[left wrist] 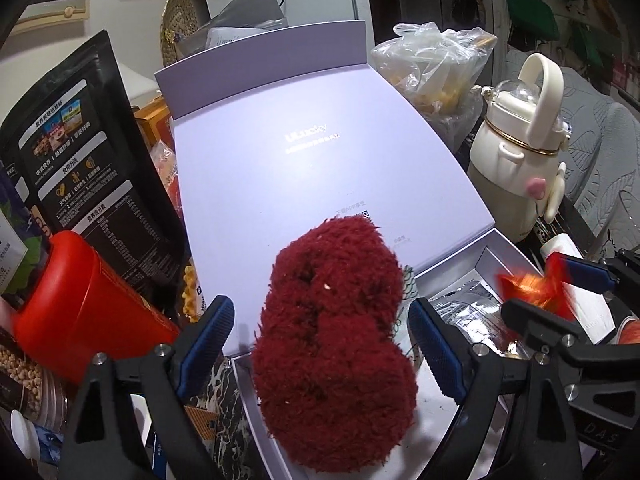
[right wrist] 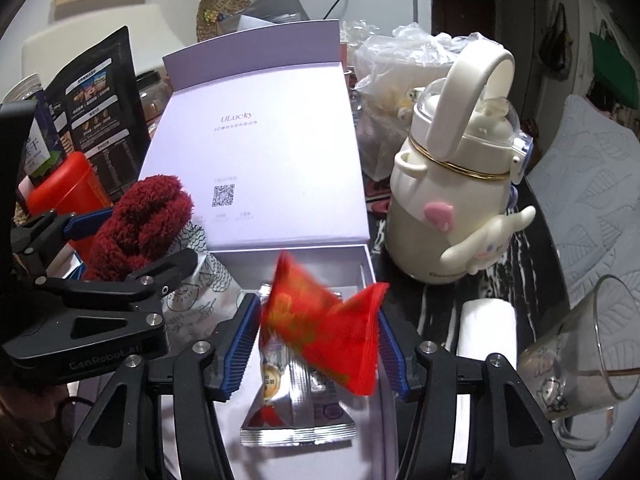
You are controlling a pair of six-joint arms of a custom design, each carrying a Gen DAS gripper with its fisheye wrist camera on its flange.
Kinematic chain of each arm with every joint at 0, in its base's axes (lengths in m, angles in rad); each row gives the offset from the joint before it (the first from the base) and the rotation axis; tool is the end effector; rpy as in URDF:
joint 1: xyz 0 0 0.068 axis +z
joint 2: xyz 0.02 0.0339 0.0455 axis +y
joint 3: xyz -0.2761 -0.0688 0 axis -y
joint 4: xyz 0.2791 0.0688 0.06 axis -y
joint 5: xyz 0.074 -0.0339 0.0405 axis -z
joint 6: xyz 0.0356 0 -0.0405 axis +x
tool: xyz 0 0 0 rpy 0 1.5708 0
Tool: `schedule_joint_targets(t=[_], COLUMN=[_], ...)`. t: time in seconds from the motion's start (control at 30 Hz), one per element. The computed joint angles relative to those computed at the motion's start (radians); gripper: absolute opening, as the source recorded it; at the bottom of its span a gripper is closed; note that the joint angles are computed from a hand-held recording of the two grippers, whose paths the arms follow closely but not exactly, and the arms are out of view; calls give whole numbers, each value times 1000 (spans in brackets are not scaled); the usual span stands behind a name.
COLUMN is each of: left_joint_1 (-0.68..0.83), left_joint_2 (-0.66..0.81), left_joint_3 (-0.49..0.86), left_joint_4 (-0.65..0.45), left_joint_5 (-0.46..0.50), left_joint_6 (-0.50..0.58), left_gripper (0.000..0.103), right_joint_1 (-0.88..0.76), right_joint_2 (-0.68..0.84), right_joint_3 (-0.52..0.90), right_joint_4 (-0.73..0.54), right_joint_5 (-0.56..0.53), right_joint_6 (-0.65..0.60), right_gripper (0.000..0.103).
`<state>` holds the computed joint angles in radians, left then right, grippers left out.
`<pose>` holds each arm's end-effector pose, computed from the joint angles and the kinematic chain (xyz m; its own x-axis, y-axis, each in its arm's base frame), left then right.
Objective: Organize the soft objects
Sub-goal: 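Lower both held items into the lavender box and open both tools, then withdraw both tools from the box back over the remaining items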
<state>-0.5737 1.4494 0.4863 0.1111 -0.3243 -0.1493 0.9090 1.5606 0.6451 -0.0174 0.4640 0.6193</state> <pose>0.2297 -0.1349 0.1116 -0.6754 0.2686 -0.6868 0.2404 0.9606 0.1392 0.1956 0.2252 0.1198 -0.7164 -0.0750 -0.6936 -0.1545 0.9866 0.0529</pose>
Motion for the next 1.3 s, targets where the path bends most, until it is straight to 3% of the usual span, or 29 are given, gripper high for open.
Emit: schedule_joint_targets(t=[0.07,0.17,0.4,0.8,1.07,1.3], left_joint_1=[2,5,-49,-225,-478,-798], left_joint_2=[-3,-25,-156,-575,-782,-812], left_joint_3=[-4,-9,-23,-8,74,178], left_joint_4=[5,-16,-108,-476,-775,-1080], left_joint_5=[11,42,-2,-160,-369,-595], left_joint_6=[0,-4,-24,-105,-251,-537], left_gripper=[90,90,90,90,90,90], right_joint_1=[10,18,60,293,530,766], right_joint_2=[-5,-24,-121,-369,-401,-274], right_joint_3=[0,-5,-11,53,199,381], right_joint_4=[-9,-23,-121,-499,-875,-1342], right_joint_5=[21,36,87,326,519,632], right_joint_6=[6,26,57,242,523,985], right_gripper=[64,64,65,67,67,68])
